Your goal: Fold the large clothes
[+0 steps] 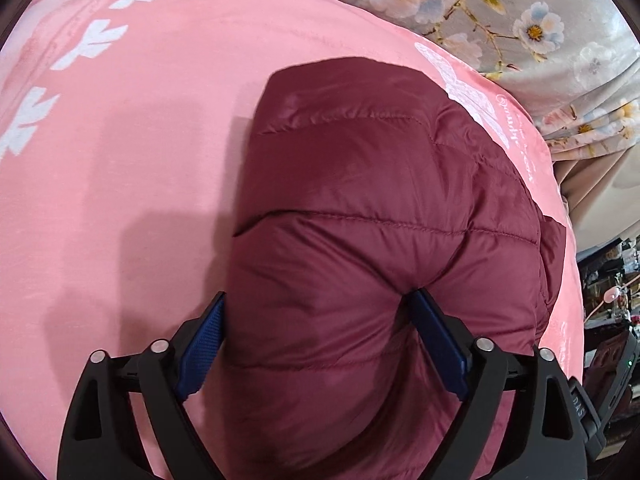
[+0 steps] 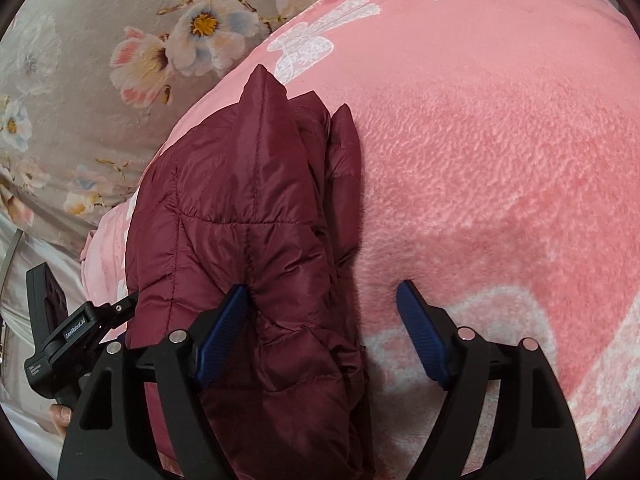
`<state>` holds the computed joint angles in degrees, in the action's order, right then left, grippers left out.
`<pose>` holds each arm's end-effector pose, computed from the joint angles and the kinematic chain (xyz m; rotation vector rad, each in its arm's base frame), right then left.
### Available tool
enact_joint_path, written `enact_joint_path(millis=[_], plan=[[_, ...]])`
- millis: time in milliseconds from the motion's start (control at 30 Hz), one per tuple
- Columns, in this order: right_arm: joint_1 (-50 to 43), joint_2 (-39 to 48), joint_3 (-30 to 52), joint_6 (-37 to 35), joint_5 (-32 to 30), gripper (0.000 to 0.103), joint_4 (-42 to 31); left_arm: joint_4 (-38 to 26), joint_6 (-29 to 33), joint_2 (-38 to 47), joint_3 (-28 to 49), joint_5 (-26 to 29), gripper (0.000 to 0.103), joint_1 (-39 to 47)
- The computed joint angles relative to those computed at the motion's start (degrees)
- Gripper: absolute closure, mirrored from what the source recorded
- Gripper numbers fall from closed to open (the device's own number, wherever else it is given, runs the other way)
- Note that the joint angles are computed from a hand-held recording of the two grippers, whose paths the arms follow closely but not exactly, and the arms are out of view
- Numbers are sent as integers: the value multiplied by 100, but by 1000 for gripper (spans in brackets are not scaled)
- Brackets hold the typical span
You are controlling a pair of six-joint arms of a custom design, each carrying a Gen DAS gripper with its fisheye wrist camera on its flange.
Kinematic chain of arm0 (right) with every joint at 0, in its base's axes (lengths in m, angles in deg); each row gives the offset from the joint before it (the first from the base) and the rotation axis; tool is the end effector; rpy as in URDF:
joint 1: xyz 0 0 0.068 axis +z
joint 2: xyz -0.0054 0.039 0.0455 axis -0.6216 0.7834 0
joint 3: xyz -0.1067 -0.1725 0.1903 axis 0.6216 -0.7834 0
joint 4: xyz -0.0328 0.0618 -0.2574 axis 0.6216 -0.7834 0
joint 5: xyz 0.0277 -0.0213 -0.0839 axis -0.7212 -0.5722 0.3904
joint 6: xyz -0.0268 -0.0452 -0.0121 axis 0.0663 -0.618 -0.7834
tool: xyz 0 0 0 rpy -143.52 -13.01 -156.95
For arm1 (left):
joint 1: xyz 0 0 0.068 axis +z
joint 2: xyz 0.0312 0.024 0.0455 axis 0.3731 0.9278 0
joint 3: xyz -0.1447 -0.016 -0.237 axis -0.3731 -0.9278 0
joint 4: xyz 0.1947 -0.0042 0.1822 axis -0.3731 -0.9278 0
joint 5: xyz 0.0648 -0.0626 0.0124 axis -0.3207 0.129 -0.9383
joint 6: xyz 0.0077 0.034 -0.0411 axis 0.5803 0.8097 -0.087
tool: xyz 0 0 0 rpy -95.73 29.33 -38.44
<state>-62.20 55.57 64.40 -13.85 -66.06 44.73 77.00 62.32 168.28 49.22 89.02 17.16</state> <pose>0.1672 -0.0517 0.0371 0.3831 2.4279 0.6302 0.2173 -0.0266 0.0277 -0.2274 2.6710 -0.4429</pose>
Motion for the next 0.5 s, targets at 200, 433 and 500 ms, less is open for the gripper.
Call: enact_joint_path(millis=[200,433,500], plan=[[69,200,-38,-32,-264,28,410,259,-29,281,76,61,7,-109],[185,130,168,351,-769,74,-27,245,171,-434,-303,-293,40,-450],[342,-564,-29,444,-541,84,-261,44,346,-1047,-511,-369,62,-482]])
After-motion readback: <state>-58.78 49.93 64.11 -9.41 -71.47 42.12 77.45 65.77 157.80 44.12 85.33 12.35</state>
